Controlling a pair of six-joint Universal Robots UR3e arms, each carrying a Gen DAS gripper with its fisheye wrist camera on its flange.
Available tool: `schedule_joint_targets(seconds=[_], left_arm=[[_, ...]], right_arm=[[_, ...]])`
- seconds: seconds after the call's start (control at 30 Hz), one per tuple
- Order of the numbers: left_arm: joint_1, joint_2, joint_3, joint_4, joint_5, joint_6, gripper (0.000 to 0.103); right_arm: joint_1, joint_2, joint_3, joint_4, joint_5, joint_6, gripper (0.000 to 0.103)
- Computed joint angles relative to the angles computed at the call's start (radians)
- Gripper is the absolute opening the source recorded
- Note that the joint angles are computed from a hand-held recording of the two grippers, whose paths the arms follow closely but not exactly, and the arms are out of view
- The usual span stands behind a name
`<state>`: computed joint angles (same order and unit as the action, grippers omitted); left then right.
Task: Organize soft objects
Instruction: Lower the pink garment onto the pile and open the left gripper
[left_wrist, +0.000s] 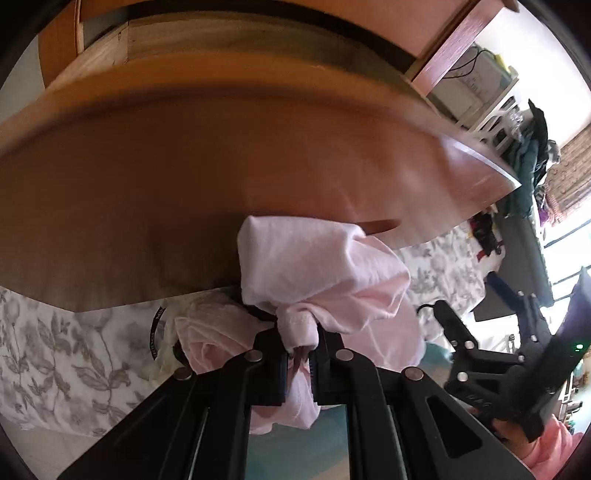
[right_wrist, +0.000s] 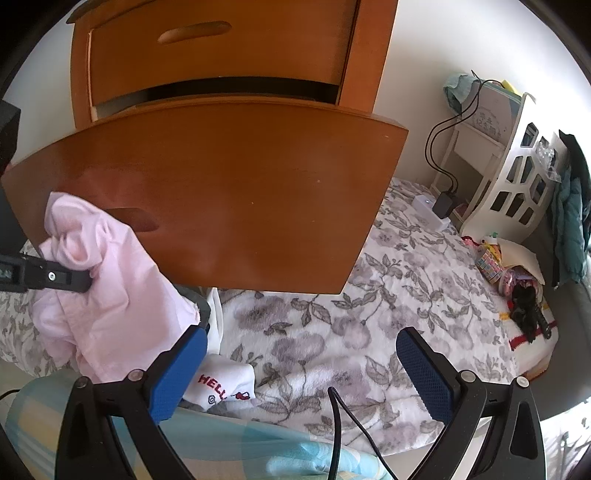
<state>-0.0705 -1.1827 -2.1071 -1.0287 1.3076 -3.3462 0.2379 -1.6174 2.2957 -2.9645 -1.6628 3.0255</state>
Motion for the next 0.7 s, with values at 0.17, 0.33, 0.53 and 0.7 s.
schedule_joint_targets(seconds=[0.17,0.33,0.53,0.7], left_arm=[[-0.022,-0.046,-0.018,0.026,0.022,-0.021,0.011],[-0.039,-0.1,-0.04,0.057,0.036,-0.054,0.012],[-0.056,-0.163,-0.039,0.101,0.047,-0.083,0.014],[-0.054,-0.161,-0.038,0.1,0.046,-0.093,0.014]], right_arm=[[0.003,0.002,-0.001,0.0,-0.002,0.0,0.103],[0.004,0.003,-0.002,0.002,-0.004,0.001,0.103],[0.004,0.002,0.001,-0.001,-0.005,0.0,0.103],[0.0,-0.002,0.005,-0.001,-0.001,-0.004,0.103]])
